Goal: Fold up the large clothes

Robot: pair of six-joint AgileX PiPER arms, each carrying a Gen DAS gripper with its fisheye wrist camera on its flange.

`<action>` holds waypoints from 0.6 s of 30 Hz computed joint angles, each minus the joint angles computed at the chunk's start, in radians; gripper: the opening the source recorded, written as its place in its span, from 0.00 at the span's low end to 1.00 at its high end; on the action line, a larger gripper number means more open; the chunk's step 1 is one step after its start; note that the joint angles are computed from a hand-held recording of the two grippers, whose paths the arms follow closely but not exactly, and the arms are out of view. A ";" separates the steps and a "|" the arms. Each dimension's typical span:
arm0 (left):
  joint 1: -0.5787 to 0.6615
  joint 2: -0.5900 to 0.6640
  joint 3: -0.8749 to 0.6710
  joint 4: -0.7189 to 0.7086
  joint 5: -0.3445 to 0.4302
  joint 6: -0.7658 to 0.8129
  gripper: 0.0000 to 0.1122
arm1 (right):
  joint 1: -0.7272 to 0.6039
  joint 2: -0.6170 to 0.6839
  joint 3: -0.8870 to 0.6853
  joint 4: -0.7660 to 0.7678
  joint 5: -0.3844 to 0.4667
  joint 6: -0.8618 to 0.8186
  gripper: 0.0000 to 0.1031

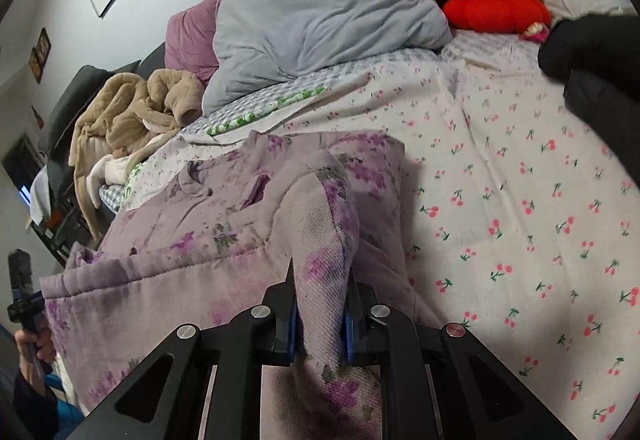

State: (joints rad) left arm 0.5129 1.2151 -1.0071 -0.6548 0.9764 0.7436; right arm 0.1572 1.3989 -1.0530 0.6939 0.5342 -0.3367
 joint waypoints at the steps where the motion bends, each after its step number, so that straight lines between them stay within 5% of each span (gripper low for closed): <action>1: -0.002 -0.027 0.004 0.005 -0.008 -0.004 0.14 | 0.003 -0.019 -0.001 -0.003 -0.005 0.008 0.15; 5: 0.024 -0.095 -0.045 -0.030 0.019 -0.022 0.13 | 0.022 -0.078 -0.054 -0.060 -0.005 0.070 0.14; 8: 0.028 -0.019 -0.174 -0.044 0.063 -0.083 0.13 | 0.029 -0.044 -0.160 -0.109 0.026 0.126 0.13; 18: -0.145 0.680 -1.038 0.284 0.218 -0.691 0.12 | -0.015 0.593 -1.067 -0.311 0.319 0.479 0.13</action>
State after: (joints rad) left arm 0.3677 1.8955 -2.0446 -0.3710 1.1942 0.0525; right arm 0.1417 1.9915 -2.1203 0.3831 0.8533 0.1422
